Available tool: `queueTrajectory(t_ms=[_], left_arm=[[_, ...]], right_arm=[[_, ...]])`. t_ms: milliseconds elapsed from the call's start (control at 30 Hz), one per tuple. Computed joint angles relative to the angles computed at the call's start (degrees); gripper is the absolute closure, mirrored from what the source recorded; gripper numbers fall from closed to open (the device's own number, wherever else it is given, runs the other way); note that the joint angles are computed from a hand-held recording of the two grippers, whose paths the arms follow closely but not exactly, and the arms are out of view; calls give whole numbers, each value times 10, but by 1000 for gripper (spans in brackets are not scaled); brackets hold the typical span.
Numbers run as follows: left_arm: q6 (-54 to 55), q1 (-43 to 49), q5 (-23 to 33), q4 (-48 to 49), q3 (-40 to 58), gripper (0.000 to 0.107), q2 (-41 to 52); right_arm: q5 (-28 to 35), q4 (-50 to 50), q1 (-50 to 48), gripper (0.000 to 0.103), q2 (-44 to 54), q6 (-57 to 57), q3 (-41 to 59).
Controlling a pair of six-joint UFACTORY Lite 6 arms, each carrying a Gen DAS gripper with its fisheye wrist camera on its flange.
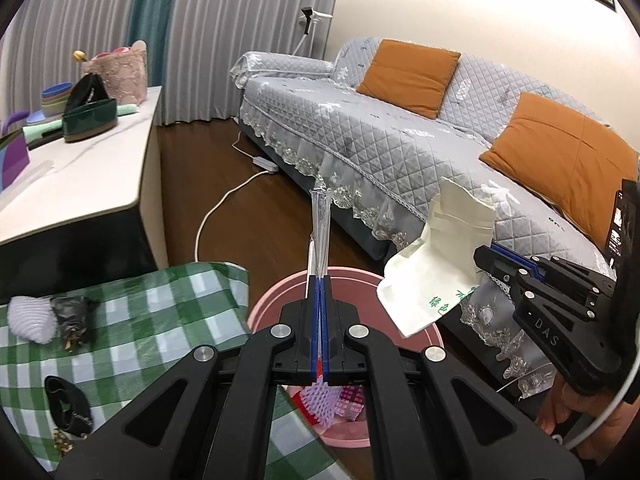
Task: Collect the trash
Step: 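Open both tools over the pink basin to drop the tube and paper bag, then grasp the brown-gold scrunchie with the left tool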
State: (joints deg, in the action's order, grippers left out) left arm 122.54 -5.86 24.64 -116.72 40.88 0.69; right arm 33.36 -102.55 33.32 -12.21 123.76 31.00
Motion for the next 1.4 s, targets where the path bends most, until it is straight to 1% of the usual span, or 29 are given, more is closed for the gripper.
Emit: queueTrajectory(t_ms=[67, 100, 133, 167, 233, 267, 300, 467, 567, 633, 767, 900, 933, 1000, 1067, 1167, 1233, 1300, 1333, 1367, 1400], left_arm=[[-1, -4, 6, 2, 5, 106, 10], [-11, -7, 9, 15, 13, 106, 17], [-14, -9, 7, 19, 17, 103, 23], [-26, -10, 3, 32, 24, 95, 30], [-25, -8, 3, 27, 21, 88, 28], [-29, -1, 8, 32, 15, 88, 23], [-33, 4, 10, 38, 11, 88, 19], [-68, 51, 24, 95, -29, 88, -32], [-114, 99, 41, 162, -73, 88, -90], [-126, 130, 51, 194, -97, 88, -123], [-175, 250, 110, 310, -148, 88, -211], [-178, 400, 192, 398, -156, 88, -242], [-170, 451, 218, 415, -151, 88, -237], [-151, 524, 251, 430, -136, 88, -214], [-122, 580, 265, 429, -129, 88, -189], [-57, 634, 249, 406, -123, 88, -127], [-33, 639, 231, 390, -116, 88, -87], [7, 634, 205, 359, -115, 82, -48], [20, 632, 198, 349, -112, 73, -27], [31, 631, 194, 344, -107, 68, -4], [44, 632, 190, 341, -106, 67, 9]], right_arm=[[-1, 0, 1, 96, 9, 2, 5], [-1, 2, 2, 94, 14, -1, 9], [1, 2, 3, 93, 19, -1, 12], [2, 5, 3, 91, 23, -5, 15], [4, 9, 4, 76, 29, -6, 19], [8, 10, 6, 64, 29, -4, 18], [16, 16, 11, 55, 28, -5, 17], [20, 27, 22, 55, 20, -6, 19], [23, 40, 41, 55, 12, -9, 26], [28, 47, 58, 55, 10, -11, 32], [32, 55, 96, 55, 12, -9, 48], [49, 69, 149, 55, 25, -10, 74], [53, 72, 162, 55, 29, -10, 81], [59, 72, 187, 55, 41, -8, 96], [66, 71, 207, 55, 56, -7, 109], [64, 62, 230, 55, 87, 0, 132], [53, 53, 238, 55, 116, 8, 153], [41, 44, 242, 55, 138, 19, 170], [36, 39, 243, 55, 150, 25, 181], [32, 39, 245, 55, 160, 25, 191], [25, 35, 245, 55, 175, 28, 205]])
